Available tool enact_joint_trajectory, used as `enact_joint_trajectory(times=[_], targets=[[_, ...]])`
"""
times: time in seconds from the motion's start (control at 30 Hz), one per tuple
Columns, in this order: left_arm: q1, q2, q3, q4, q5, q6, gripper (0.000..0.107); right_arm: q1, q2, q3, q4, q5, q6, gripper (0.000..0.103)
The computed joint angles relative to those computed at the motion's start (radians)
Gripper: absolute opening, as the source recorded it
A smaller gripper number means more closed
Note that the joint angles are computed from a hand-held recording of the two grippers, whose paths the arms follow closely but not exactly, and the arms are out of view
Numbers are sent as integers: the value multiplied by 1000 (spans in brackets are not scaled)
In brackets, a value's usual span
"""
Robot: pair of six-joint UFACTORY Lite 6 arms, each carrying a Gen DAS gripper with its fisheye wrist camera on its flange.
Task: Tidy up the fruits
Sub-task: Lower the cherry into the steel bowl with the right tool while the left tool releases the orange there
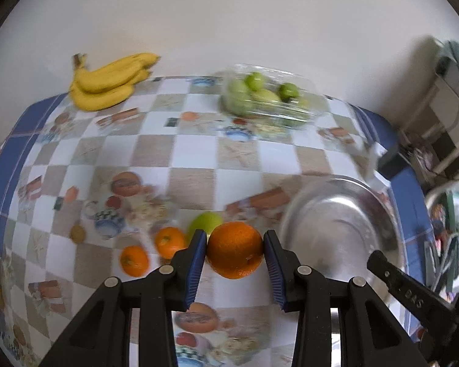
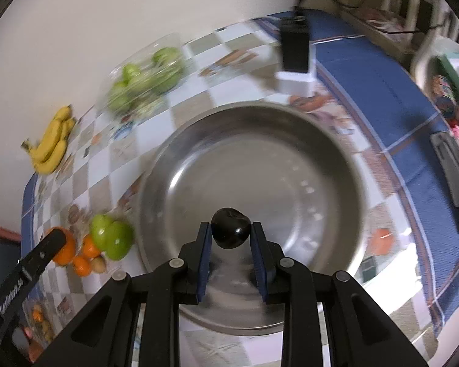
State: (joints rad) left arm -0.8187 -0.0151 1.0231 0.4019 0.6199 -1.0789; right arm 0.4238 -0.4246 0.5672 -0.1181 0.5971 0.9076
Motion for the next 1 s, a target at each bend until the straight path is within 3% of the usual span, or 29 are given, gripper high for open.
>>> enact_joint_trajectory(times=[0.33,1.0], targets=[[-133,165,164,5,-16,4,41,-147,-161,-75,32,53,-85,27],[-174,404,200,-46,-122,34,42,-161,17,-139,91,-107,-158,27]])
